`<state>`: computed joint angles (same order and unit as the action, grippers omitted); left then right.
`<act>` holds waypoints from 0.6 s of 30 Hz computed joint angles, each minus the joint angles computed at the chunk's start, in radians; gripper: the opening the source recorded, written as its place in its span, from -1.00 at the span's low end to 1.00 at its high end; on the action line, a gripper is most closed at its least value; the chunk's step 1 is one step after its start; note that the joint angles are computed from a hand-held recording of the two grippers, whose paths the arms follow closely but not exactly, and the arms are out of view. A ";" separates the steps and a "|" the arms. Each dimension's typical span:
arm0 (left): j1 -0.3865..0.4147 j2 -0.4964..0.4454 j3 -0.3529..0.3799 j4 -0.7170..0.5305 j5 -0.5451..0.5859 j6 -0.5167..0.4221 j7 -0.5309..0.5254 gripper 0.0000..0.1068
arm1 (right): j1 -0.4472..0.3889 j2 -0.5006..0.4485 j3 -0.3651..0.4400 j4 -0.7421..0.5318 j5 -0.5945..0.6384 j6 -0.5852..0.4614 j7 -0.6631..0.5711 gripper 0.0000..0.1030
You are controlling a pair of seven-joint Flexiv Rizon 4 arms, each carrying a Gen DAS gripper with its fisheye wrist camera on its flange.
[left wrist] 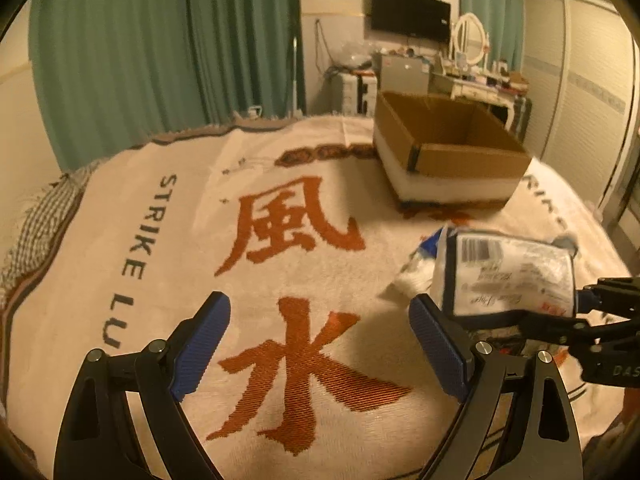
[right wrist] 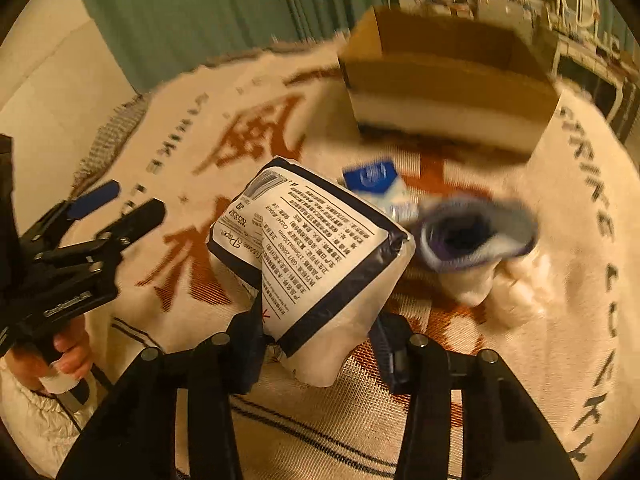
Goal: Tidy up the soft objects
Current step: 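Grasp the wrapped wet-wipe pack with the right tool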
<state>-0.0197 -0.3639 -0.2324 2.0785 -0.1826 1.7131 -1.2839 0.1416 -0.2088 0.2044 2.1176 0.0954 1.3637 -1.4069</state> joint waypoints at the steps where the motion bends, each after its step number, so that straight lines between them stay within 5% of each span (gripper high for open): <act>1: 0.017 0.011 -0.024 0.006 -0.005 -0.003 -0.001 0.72 | -0.004 0.024 0.003 0.013 0.005 0.028 -0.006 -0.14; 4: 0.034 0.044 -0.071 0.012 -0.022 -0.020 -0.002 0.72 | -0.010 0.074 -0.007 0.040 0.008 0.088 -0.006 -0.14; 6: -0.028 0.050 -0.030 -0.006 -0.020 -0.031 -0.010 0.72 | -0.023 0.109 -0.015 0.052 0.026 0.127 -0.014 -0.14; 9: -0.132 0.037 0.045 -0.046 -0.012 -0.061 -0.033 0.72 | -0.008 0.151 -0.118 0.128 -0.180 0.227 0.150 -0.14; 11: -0.179 0.016 0.061 -0.072 -0.011 -0.085 -0.045 0.71 | -0.039 0.157 -0.129 0.135 -0.185 0.232 0.172 -0.14; 14: -0.245 -0.033 0.089 -0.123 -0.005 -0.126 -0.068 0.70 | -0.061 0.140 -0.207 0.173 -0.355 0.247 0.319 -0.14; 18: -0.352 -0.122 0.165 -0.223 0.031 -0.185 -0.126 0.70 | -0.140 0.083 -0.143 0.119 -0.225 0.168 0.226 -0.14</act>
